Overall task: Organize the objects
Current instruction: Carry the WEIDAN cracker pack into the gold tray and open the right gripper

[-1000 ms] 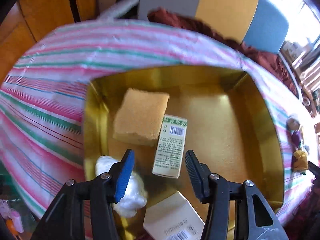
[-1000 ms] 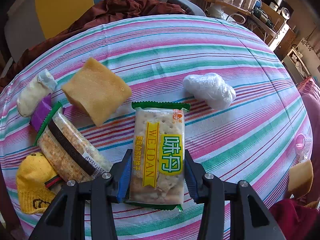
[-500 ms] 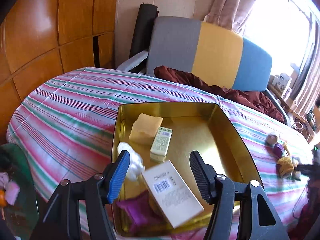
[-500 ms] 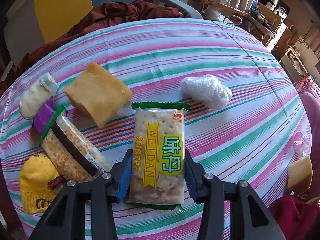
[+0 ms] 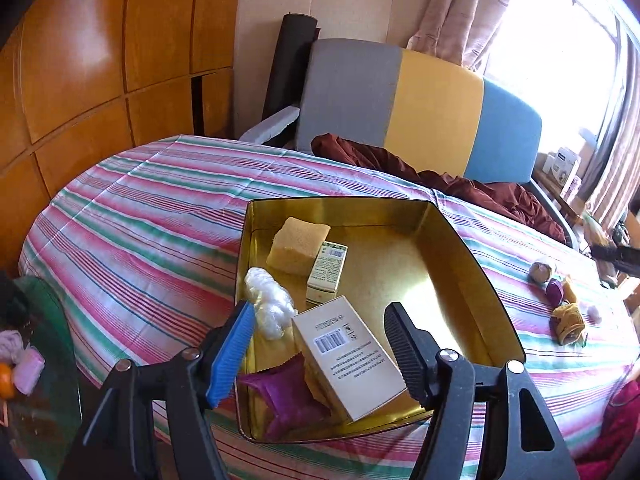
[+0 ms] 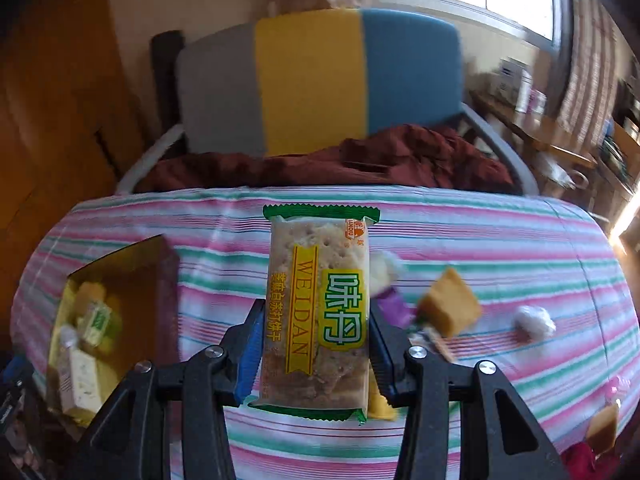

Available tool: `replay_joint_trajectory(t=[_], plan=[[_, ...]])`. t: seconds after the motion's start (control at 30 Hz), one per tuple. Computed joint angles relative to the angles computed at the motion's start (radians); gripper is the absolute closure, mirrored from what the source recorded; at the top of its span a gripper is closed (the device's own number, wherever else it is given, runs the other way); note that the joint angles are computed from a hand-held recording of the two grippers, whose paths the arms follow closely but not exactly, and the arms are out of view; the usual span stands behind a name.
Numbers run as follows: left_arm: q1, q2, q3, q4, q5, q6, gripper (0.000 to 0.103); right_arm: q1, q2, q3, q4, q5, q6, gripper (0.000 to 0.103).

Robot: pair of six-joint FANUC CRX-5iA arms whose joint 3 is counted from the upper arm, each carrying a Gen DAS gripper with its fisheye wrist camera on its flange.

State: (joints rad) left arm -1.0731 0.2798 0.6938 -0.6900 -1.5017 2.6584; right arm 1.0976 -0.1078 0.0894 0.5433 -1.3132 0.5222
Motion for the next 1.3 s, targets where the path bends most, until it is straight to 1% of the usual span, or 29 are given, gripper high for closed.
replay_joint_trajectory(t=[0.1,0.17,0.23,0.33,0.4,0.53,0.57,0.67,0.73,0.8,0.9,0.97,1.1,1.3], plan=[[0.001,-0.015,-0.022,-0.002,0.002,0.017,0.035,0.029,0.104,0.109,-0.100,0.062,0.123,0.056],[0.001,-0.028,-0.042,-0.006,0.001,0.034,0.034,0.041,0.192,0.218,-0.191,0.059,0.220,0.056],[0.002,-0.042,-0.062,-0.007,0.001,0.051,0.034,0.055,0.283,0.332,-0.267,0.024,0.301,0.056],[0.006,-0.062,-0.092,-0.004,0.000,0.074,0.034,0.056,0.417,0.469,-0.344,-0.035,0.388,0.056],[0.010,-0.078,-0.118,0.000,0.004,0.093,0.034,0.062,0.494,0.552,-0.368,-0.094,0.401,0.056],[0.014,-0.107,-0.162,0.001,0.011,0.125,0.033,0.047,0.601,0.659,-0.396,-0.154,0.395,0.056],[0.015,-0.112,-0.169,0.000,0.011,0.131,0.033,0.049,0.606,0.676,-0.414,-0.167,0.387,0.056],[0.023,-0.124,-0.190,0.008,0.020,0.146,0.032,0.035,0.620,0.706,-0.482,-0.162,0.371,0.055],[0.027,-0.126,-0.197,0.014,0.024,0.148,0.032,0.024,0.610,0.695,-0.523,-0.124,0.355,0.052],[0.028,-0.125,-0.199,0.015,0.023,0.148,0.031,0.017,0.597,0.679,-0.549,-0.091,0.348,0.051],[0.024,-0.122,-0.193,0.006,0.014,0.145,0.031,0.024,0.565,0.632,-0.543,-0.050,0.343,0.051],[0.016,-0.116,-0.184,-0.008,0.001,0.144,0.030,0.035,0.527,0.579,-0.523,-0.021,0.328,0.051],[0.010,-0.099,-0.159,-0.012,-0.016,0.131,0.029,0.069,0.441,0.460,-0.431,0.041,0.300,0.051],[-0.009,-0.060,-0.091,-0.032,-0.049,0.080,0.028,0.121,0.331,0.303,-0.282,0.083,0.245,0.050]])
